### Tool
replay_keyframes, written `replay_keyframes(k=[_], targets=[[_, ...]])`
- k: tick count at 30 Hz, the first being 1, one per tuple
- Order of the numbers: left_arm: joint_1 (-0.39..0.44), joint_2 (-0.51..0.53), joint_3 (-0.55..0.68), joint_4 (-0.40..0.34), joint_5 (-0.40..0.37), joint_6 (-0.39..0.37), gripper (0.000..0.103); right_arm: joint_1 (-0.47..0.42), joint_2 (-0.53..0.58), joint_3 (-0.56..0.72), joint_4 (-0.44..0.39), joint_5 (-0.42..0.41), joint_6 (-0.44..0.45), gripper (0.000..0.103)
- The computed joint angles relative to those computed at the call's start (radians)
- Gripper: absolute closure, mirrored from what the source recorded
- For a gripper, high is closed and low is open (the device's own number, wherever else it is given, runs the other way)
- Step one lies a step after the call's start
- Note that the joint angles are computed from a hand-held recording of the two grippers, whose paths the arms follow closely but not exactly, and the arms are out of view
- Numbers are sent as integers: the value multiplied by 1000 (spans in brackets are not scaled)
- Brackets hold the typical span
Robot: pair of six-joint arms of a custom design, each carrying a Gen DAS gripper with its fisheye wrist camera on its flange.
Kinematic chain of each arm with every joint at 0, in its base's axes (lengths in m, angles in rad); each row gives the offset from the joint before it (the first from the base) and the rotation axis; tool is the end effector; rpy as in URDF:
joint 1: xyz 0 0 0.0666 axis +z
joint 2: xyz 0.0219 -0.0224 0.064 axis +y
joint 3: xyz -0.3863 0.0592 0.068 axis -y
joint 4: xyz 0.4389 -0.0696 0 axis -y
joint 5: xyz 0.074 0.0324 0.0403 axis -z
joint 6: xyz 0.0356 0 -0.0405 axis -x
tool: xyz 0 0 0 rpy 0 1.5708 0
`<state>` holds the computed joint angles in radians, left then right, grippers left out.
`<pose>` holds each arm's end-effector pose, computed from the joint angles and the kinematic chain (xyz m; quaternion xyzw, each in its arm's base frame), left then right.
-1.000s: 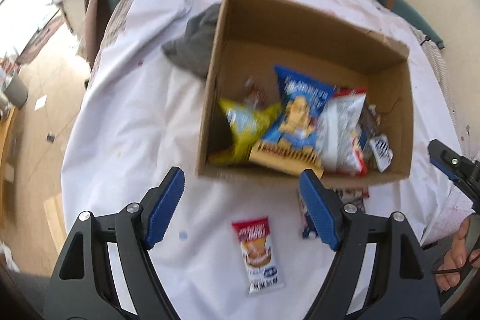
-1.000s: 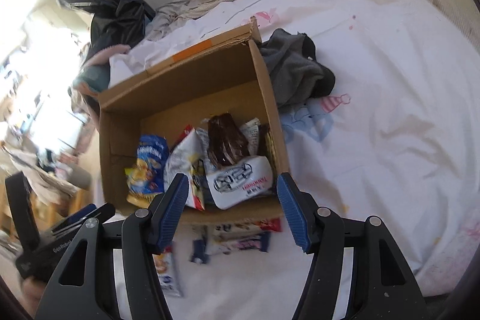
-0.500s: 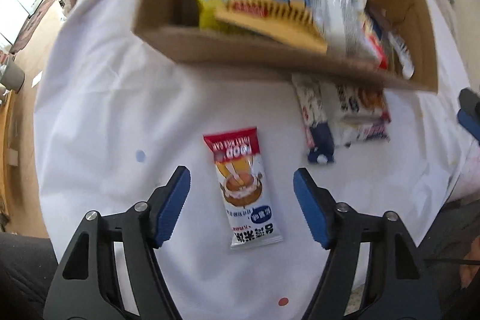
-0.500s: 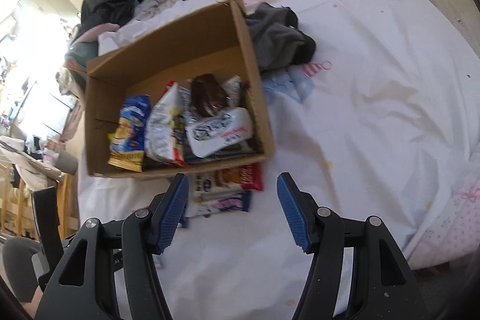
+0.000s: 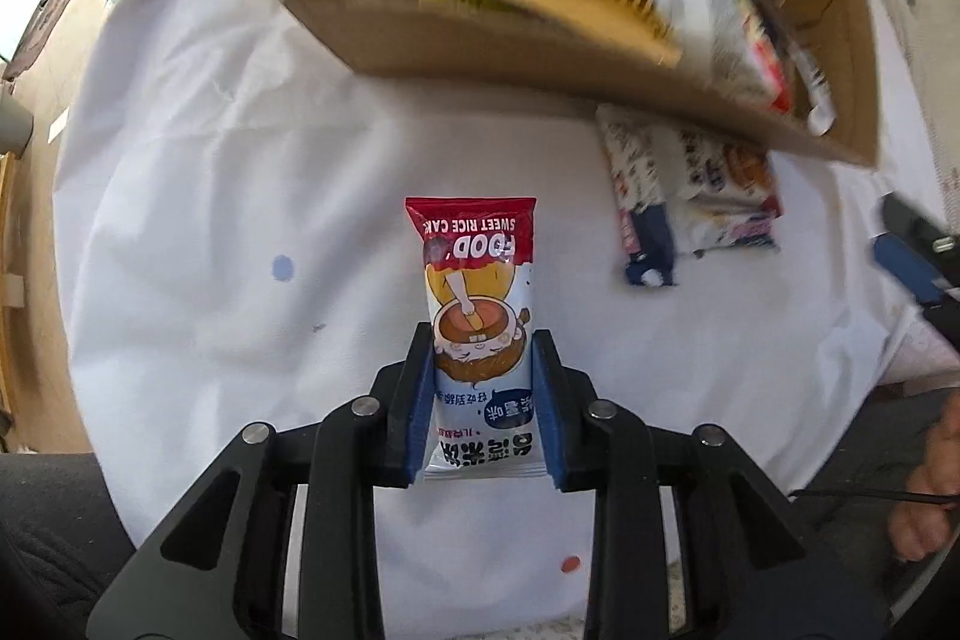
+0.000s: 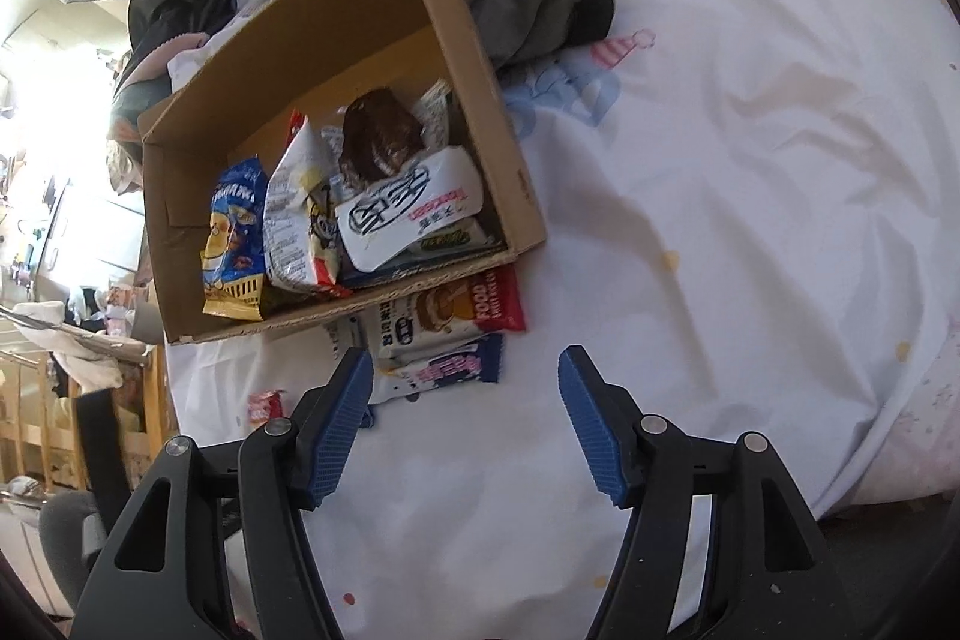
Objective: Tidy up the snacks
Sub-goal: 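Grasp the red-and-white FOOD rice cake packet with the left gripper, then grasp the pink-and-white wafer packet with the right gripper while the left holds the rice cake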
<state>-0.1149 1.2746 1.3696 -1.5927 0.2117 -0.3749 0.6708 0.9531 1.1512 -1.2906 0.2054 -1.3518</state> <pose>0.4152 -0.0558 0.4530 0.2447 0.9632 -0.1000 0.0497 0.2663 0.2015 0.4746 0.3456 0.9028 0.1468 0.2095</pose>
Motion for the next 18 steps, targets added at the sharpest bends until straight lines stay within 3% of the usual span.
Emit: replay_keyframes(k=[6, 9, 13, 18], targets=[[52, -18, 78, -22, 86, -94, 77, -59, 2, -78, 113, -217, -60, 36], [73, -10, 96, -24, 104, -73, 77, -85, 20, -97, 156, -278, -91, 36], [79, 25, 111, -55, 124, -36, 77, -96, 68, -76, 144, -277, -94, 40], [80, 5, 95, -40, 127, -70, 77, -110, 112, -68, 136, -269, -115, 46]])
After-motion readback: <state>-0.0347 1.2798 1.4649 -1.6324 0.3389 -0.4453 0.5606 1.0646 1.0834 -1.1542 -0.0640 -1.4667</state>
